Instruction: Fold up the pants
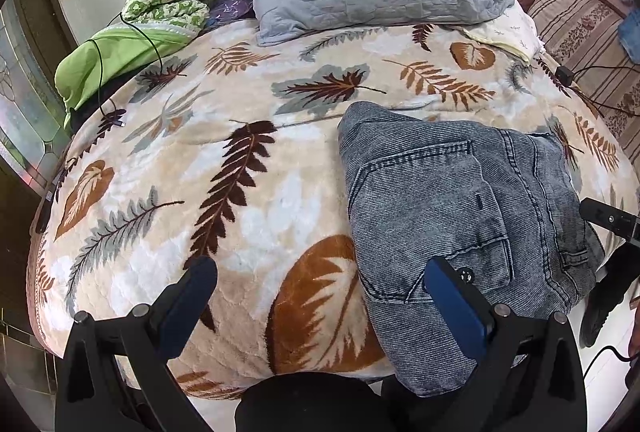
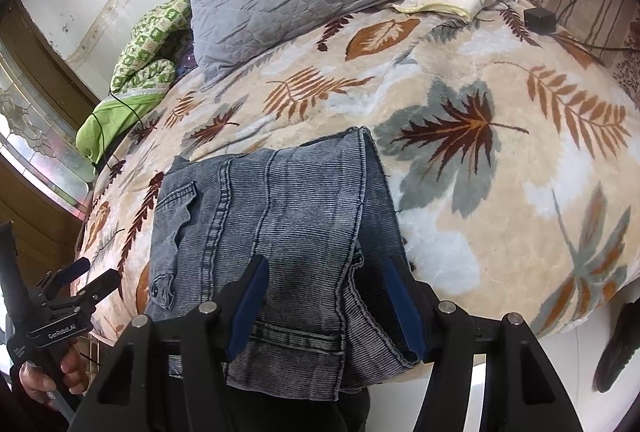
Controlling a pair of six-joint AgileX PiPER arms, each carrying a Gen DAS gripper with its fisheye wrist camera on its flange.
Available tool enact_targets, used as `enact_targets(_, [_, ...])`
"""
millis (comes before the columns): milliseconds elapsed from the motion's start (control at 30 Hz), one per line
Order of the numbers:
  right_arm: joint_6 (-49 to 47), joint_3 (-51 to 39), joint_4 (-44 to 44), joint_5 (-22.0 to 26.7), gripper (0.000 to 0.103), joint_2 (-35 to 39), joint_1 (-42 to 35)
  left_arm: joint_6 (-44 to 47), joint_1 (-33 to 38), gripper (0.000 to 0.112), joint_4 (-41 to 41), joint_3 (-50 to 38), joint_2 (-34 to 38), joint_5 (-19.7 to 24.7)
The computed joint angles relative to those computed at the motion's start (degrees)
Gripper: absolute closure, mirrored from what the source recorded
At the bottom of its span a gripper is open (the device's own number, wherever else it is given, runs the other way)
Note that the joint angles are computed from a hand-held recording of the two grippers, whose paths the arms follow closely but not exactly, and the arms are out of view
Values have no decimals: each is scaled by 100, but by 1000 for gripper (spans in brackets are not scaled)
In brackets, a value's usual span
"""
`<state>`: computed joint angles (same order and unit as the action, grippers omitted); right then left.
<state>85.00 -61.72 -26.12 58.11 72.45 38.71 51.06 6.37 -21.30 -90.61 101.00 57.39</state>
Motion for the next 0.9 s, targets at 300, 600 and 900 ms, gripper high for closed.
enact_targets(300, [-13,223,65,-217,39,-178,-163,-106,-142,9,118,6,-41,-40])
enact_targets(600, [57,439,73,-372,39,-356,-234,-204,-285,9,241,92,-149,-108])
enact_targets(900, [172,620,41,-417,39,-546,-240,-274,-382,9,314,144,-202,-144])
